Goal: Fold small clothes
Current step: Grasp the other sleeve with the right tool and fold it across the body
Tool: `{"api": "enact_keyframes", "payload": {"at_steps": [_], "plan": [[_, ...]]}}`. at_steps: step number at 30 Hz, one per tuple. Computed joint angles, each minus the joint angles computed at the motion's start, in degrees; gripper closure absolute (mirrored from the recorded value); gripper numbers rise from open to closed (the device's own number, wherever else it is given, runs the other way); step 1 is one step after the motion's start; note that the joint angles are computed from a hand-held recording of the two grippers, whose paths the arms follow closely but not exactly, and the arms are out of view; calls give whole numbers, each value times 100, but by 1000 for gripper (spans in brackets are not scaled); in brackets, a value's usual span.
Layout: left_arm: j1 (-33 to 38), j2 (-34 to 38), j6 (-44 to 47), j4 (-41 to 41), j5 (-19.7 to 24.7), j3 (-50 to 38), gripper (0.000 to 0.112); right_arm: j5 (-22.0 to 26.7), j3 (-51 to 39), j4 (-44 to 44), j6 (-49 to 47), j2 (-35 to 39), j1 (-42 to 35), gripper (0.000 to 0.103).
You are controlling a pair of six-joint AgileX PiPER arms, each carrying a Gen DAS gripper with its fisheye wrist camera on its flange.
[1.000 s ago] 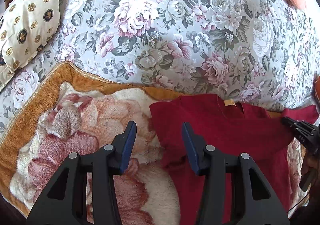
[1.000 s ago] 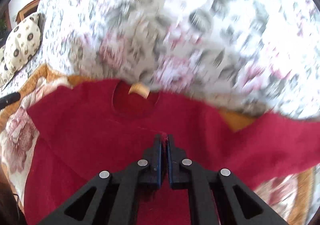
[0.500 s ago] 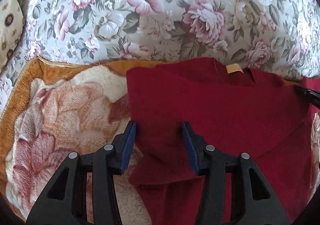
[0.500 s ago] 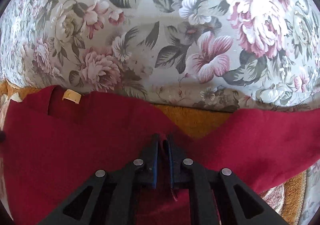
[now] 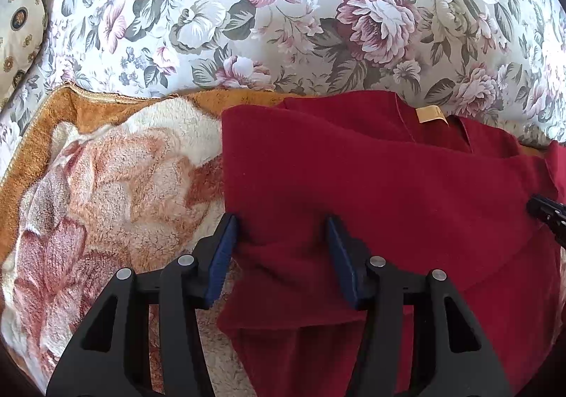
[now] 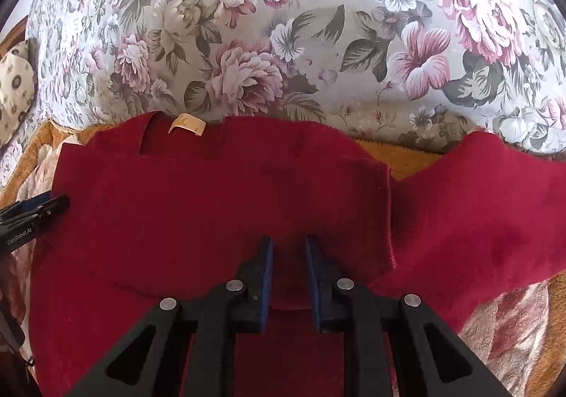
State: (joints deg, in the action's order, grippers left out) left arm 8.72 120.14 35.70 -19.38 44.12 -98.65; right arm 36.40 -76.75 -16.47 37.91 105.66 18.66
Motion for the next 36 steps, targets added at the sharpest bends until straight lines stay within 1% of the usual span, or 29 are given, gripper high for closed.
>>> {"api": "enact_keyframes", "payload": {"at_steps": [2,5,7,9,10,12,14,15,18,20,23,26,30,33,36], "plan": [[48,-175,80,-58,-30,170,60,33,84,-15,73,-226,52,87],[126,-445,324,-313,-112,441,60,-138,362,-164,283,-558,168,87],[135,-562,377,-364,-157,587,60,-153,439,-86,255,-557,172,87],[111,-627,304,-280,-176,682,60,-110,320,28,181,-254,106,87],[110,-665,293,-282,-178,733,60,-326,454,-92,316,-255,104,87],[142,-786,344,-421,-76,836,60,-553,579,-190,484,-304,71,87],[120,-988,478,-591,-82,1042,60,-604,714,201,319,-494,-61,87],[84,-1116,534,-631,-99,1174,60,-648,811,232,332,-579,-114,87],[-101,-1385,705,-791,-64,1452,60,-567,1145,-108,650,-952,-271,86],[-265,-1474,694,-862,-88,1568,60,-560,1369,-161,736,-1168,-444,85],[-588,-1477,513,-888,-74,1631,60,-554,1570,342,278,-1437,-906,84],[-969,-1426,274,-705,-310,1784,60,-641,1710,712,-130,-1505,-1198,84],[-1312,-1245,-126,-333,-510,1843,60,-743,1740,1157,-557,-1419,-1426,84],[-1453,-1241,-298,-151,-664,1945,60,-688,1707,1316,-724,-1434,-1474,84],[-1486,-1309,-148,-345,-632,1996,60,-664,1886,1278,-792,-1775,-1577,84]]}}
